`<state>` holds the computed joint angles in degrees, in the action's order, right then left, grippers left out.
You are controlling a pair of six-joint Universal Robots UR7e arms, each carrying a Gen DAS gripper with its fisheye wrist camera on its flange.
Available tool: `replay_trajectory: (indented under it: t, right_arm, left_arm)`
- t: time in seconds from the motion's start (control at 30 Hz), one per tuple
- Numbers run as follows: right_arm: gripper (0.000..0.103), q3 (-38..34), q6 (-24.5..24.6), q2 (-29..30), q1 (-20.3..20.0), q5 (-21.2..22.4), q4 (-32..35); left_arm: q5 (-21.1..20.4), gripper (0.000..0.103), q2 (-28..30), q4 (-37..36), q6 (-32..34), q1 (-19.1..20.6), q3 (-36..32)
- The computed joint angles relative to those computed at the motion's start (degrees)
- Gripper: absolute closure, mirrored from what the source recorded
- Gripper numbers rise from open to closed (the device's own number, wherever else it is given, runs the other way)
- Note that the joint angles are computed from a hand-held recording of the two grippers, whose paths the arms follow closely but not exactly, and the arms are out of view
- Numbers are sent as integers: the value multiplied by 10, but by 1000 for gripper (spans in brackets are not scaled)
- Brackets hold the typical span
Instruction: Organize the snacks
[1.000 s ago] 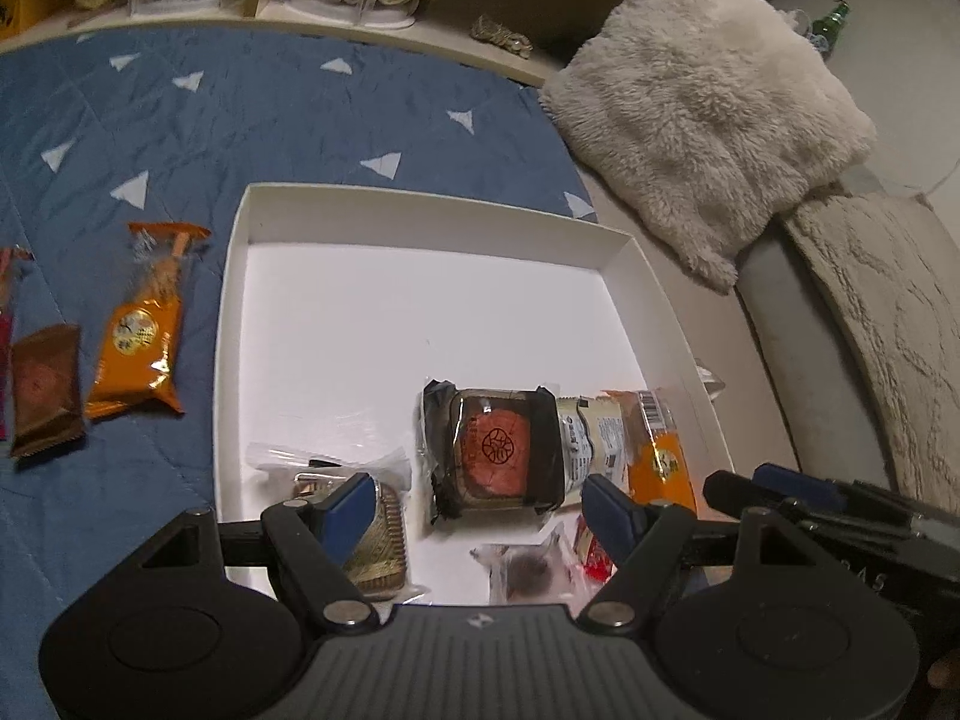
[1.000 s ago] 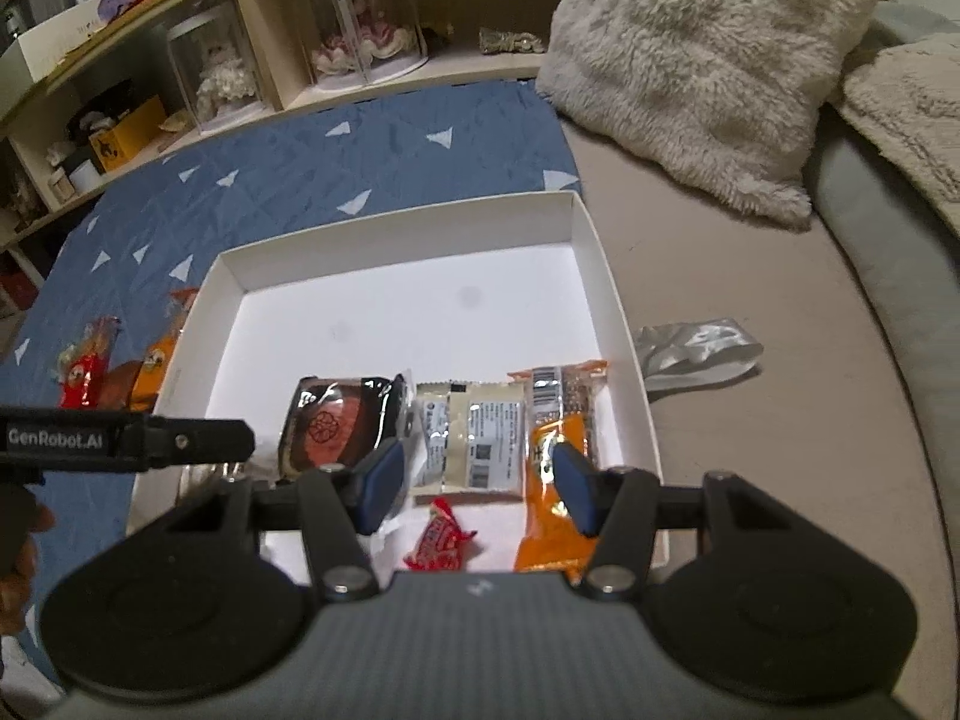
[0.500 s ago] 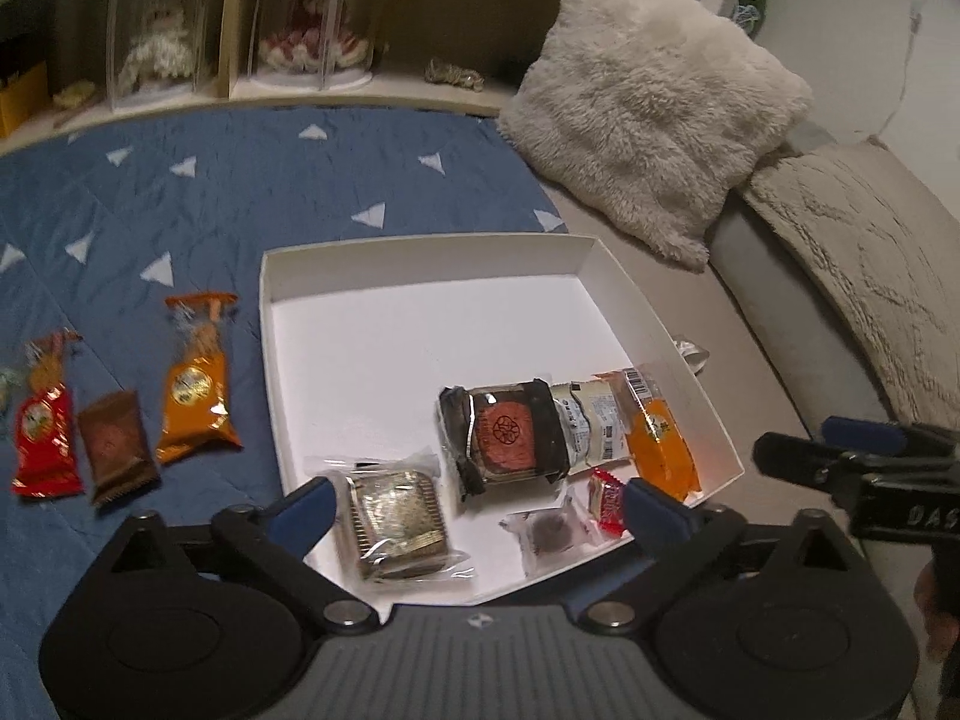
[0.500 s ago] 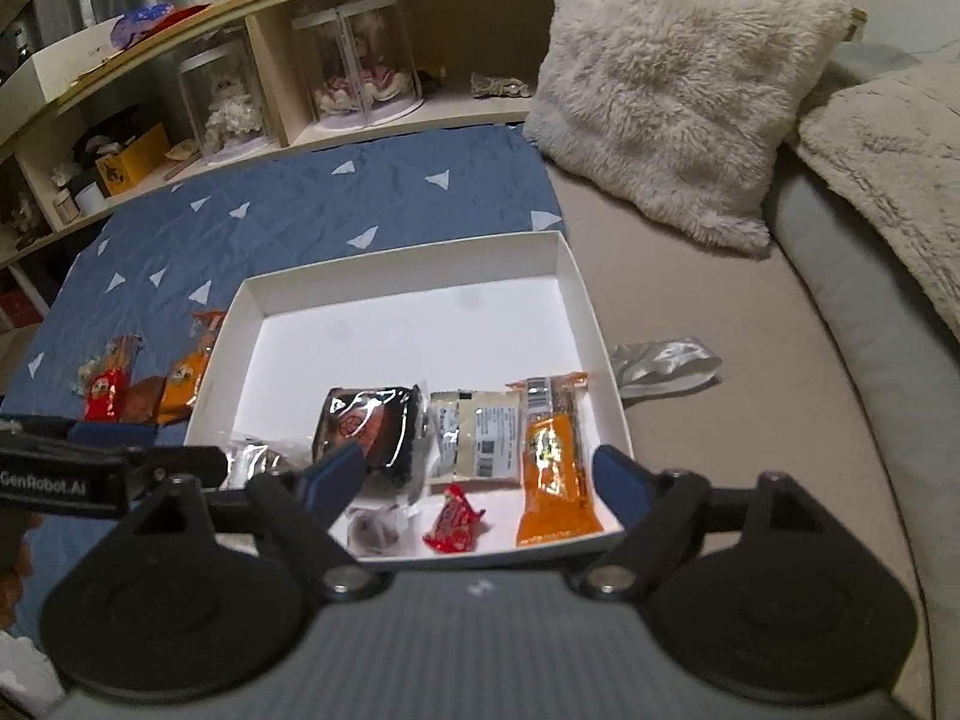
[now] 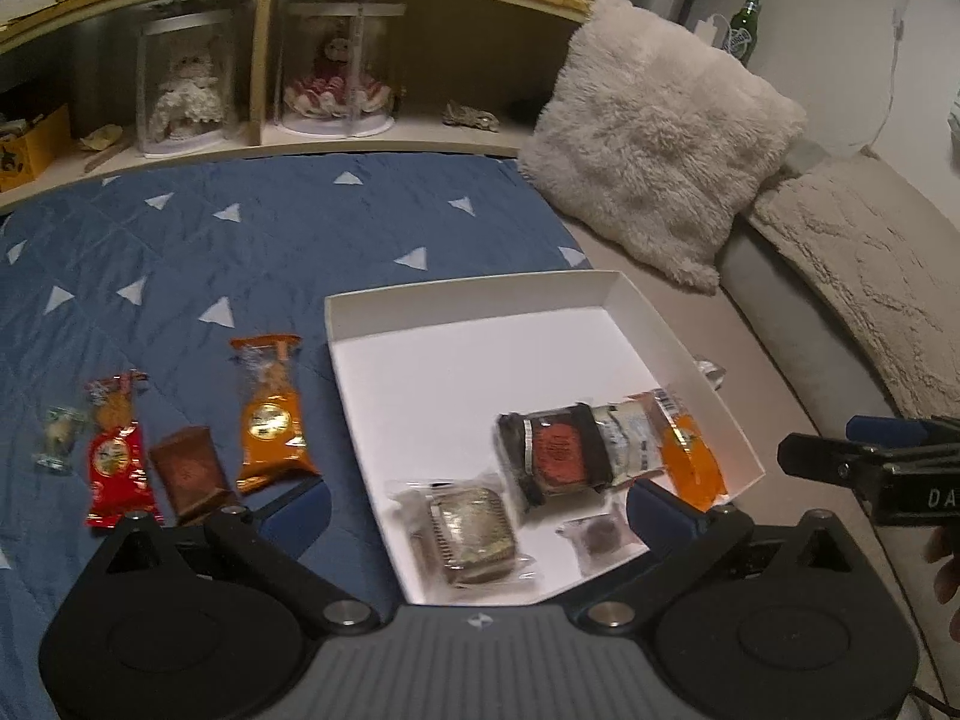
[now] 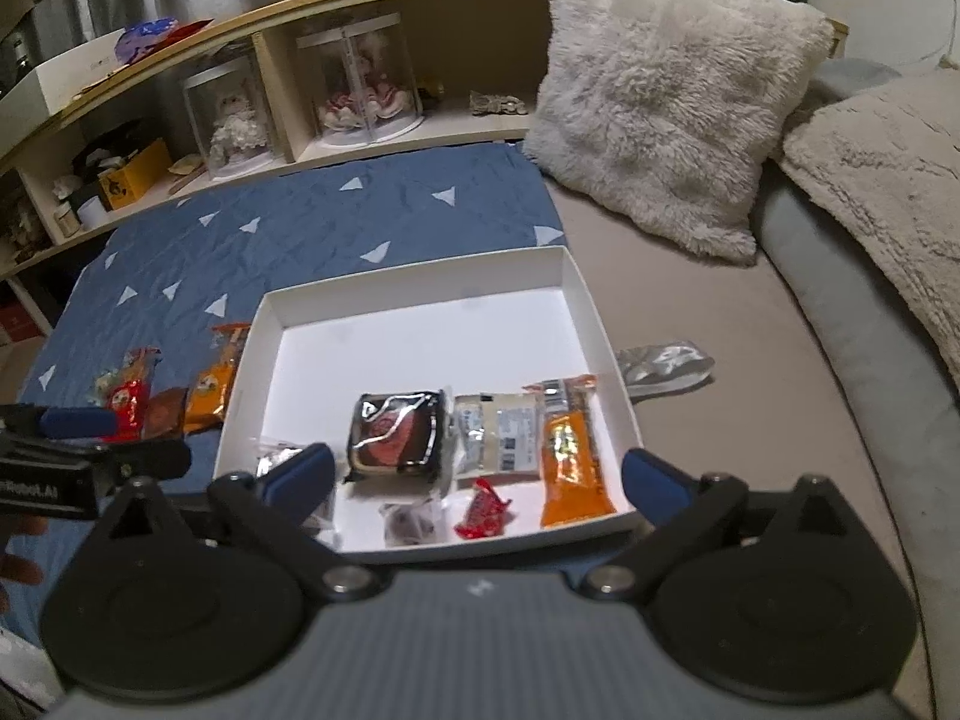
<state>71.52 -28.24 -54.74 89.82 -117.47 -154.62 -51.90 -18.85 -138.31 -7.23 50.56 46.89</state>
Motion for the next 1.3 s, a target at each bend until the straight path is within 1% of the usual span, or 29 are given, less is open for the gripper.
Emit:
replay_trajectory:
  t: [0.2,0.53,0.83,1.03,1.2,1.3]
  right_arm:
    - [0,-24,14,25,7,8,13]
    - [0,-56,14,77,27,20,20]
    - [0,-99,12,132,46,35,38]
    - [0,-131,7,171,55,56,39]
    - [0,-165,-17,209,58,72,45]
    - [0,-188,-38,233,56,79,48]
  left_arm:
    - [23,0,-30,-12,9,10,35]
    - [60,0,-77,-21,0,34,79]
    - [82,0,-114,-39,-9,60,111]
    - [86,0,-113,-48,-30,83,107]
    - [97,0,-95,-49,-29,99,82]
    - [82,0,-81,-52,-22,106,57]
